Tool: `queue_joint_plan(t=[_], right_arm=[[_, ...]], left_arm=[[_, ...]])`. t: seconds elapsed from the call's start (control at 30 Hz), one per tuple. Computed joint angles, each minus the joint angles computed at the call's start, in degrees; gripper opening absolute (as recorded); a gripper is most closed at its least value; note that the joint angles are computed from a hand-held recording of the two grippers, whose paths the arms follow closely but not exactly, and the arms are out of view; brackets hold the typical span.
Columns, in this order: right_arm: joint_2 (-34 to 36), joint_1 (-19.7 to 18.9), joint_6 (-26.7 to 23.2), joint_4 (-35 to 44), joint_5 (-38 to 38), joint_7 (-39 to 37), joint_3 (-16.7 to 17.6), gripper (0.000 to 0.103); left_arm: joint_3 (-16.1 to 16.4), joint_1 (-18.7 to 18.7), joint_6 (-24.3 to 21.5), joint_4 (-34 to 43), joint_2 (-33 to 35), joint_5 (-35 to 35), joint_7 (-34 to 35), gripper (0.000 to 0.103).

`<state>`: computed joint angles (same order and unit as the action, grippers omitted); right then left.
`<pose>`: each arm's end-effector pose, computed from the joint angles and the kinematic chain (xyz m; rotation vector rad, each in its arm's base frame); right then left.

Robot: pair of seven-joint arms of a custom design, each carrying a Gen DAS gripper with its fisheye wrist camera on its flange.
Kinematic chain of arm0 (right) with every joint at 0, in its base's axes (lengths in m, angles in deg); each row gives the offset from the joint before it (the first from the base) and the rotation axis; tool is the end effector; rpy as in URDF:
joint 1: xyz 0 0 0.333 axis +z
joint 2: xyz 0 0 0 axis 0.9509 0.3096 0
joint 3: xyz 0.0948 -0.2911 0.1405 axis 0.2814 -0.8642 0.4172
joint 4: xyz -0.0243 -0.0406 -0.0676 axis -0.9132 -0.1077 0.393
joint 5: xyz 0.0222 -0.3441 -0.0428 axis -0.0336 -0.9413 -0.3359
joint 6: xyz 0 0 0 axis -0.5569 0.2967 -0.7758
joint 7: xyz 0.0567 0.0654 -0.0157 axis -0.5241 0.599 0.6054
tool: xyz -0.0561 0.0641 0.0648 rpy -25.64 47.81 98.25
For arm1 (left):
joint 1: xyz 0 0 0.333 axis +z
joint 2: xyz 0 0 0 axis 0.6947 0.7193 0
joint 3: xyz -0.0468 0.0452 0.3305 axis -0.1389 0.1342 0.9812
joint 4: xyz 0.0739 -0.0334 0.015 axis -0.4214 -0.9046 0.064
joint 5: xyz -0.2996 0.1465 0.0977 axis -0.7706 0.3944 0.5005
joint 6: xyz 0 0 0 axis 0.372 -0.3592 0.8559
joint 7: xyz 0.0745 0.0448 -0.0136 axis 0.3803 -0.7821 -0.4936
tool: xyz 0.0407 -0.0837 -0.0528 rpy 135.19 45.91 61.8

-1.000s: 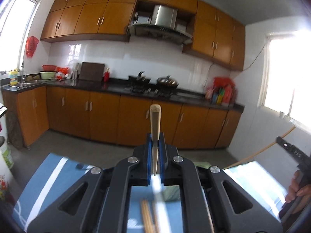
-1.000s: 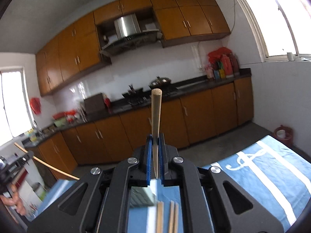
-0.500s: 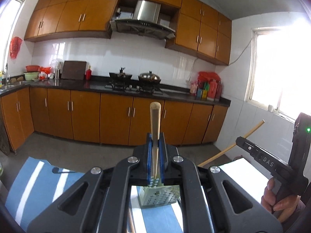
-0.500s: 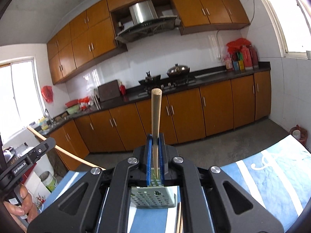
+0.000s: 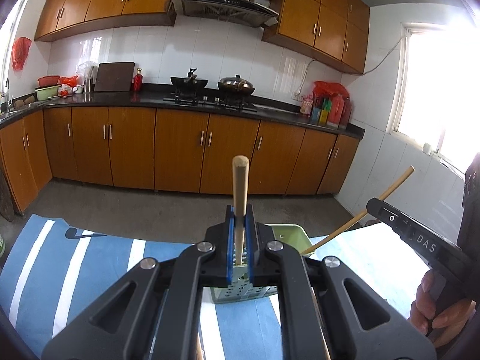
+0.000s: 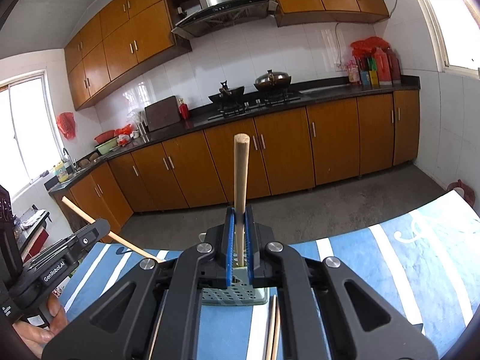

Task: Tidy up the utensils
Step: 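Lift both held chopsticks upright and carry them over the green holder, then open the left tool over the holder while the right tool releases its chopstick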

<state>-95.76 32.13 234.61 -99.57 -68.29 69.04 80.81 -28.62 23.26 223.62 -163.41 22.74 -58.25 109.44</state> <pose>0.3953 0.1532 0.5466 -1.1694 1.7063 -0.8365 0.5073 -0.3227 0.5516 -1.2841 1.9596 -1.4050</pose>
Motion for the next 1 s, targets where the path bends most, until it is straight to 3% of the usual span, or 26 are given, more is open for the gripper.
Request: queue_joint_plan(t=[0.07, 0.13, 0.23, 0.3, 0.37, 0.57, 0.63, 0.7, 0.87, 0.97, 1.0], right_arm=[[-0.12, 0.13, -0.34, -0.02, 0.01, 0.07, -0.18, 0.008], [-0.59, 0.36, -0.56, -0.25, 0.09, 0.36, -0.54, 0.008], [-1.43, 1.09, -0.78, -0.61, 0.16, 0.78, -1.46, 0.012], [-2.59, 1.31, -0.98, -0.91, 0.28, 1.34, -1.66, 0.022], [-3.8, 2.77, -1.05, -1.72, 0.32, 1.64, -3.0, 0.022], [-11.34, 8.3, -3.36, -7.47, 1.13, 3.27, -7.44, 0.022], [-12.95, 9.79, -5.28, -9.32, 0.63, 4.27, -8.43, 0.023], [-13.78, 11.81, -8.28, -11.84, -0.17, 5.65, -9.23, 0.023], [-6.37, 17.35, -11.25, -16.18, -2.54, 8.74, -10.71, 0.023], [1.11, 20.36, -9.94, -17.46, -4.37, 10.2, -10.97, 0.023], [2.75, 20.56, -9.34, -17.83, -5.05, 10.97, -10.42, 0.023]], left_arm=[[0.79, -0.65, 0.32, -0.07, 0.03, -0.27, -0.09, 0.008], [-1.69, 1.9, 0.37, 0.11, 0.08, 0.18, -0.5, 0.01], [1.11, -0.55, 1.59, -1.19, -0.99, -0.81, -0.36, 0.017], [2.86, -2.16, 2.41, -2.36, -2.03, -2.15, 0.33, 0.019], [3.9, -3.26, 2.99, -3.55, -3.12, -3.77, 1.34, 0.02], [2.24, -1.16, 6.93, -11.35, -9.32, -8.65, 5.3, 0.026], [1.43, 1.25, 7.73, -14.48, -11.57, -5.39, 2.34, 0.027], [-0.09, 2.95, 7.85, -17.98, -13.33, -7.64, 4.45, 0.028], [-1.47, 7.1, 6.01, -24.87, -14.72, -4.4, 2.79, 0.028], [-0.58, 8.18, 4.11, -27.31, -13.75, -0.2, -0.62, 0.028], [0.77, 8.04, 3.68, -27.64, -13.33, 4.04, -4.14, 0.028]])
